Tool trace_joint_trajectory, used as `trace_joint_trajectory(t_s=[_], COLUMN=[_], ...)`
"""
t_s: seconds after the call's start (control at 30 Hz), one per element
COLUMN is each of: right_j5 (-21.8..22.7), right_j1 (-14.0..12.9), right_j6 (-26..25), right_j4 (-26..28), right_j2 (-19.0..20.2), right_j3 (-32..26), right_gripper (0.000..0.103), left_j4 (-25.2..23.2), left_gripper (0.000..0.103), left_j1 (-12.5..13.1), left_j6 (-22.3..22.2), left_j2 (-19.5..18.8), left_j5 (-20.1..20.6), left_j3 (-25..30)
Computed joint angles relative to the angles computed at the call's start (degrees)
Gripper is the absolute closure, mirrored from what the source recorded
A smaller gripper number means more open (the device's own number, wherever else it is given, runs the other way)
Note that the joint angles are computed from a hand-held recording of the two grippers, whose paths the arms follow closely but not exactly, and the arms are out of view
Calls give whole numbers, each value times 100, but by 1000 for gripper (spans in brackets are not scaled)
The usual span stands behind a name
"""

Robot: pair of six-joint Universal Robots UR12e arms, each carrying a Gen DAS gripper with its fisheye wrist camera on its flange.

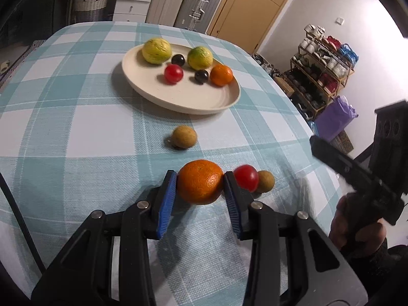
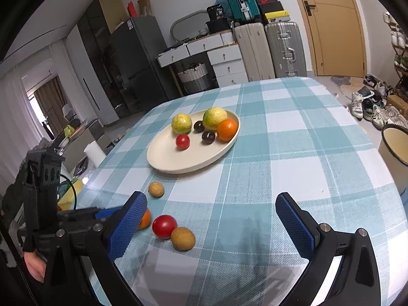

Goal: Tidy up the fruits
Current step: 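Grasp a second orange with the left tool while the right tool grasps a brown kiwi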

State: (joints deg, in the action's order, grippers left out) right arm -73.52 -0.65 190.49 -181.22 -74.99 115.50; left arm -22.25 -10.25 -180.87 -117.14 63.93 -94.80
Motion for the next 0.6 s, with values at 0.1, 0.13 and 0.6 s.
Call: trace_joint_trajectory(t_s=[0.1,0.13,0.6], right_j5=[155,184,526], right_j1=[5,12,72], right_j6=[-107,-145,-596], right_j4=[102,137,765], right_j2=[-1,-2,43], right_j3=[13,19,-16], right_gripper=[0,0,17], left_j4=[66,88,161], left_gripper=[68,68,68], left_j1=[45,53,159], left_j6=[-71,-86,-267], left_j2=[17,17,31], left_j5=[-10,7,39], left_j3=[-8,-5,-49])
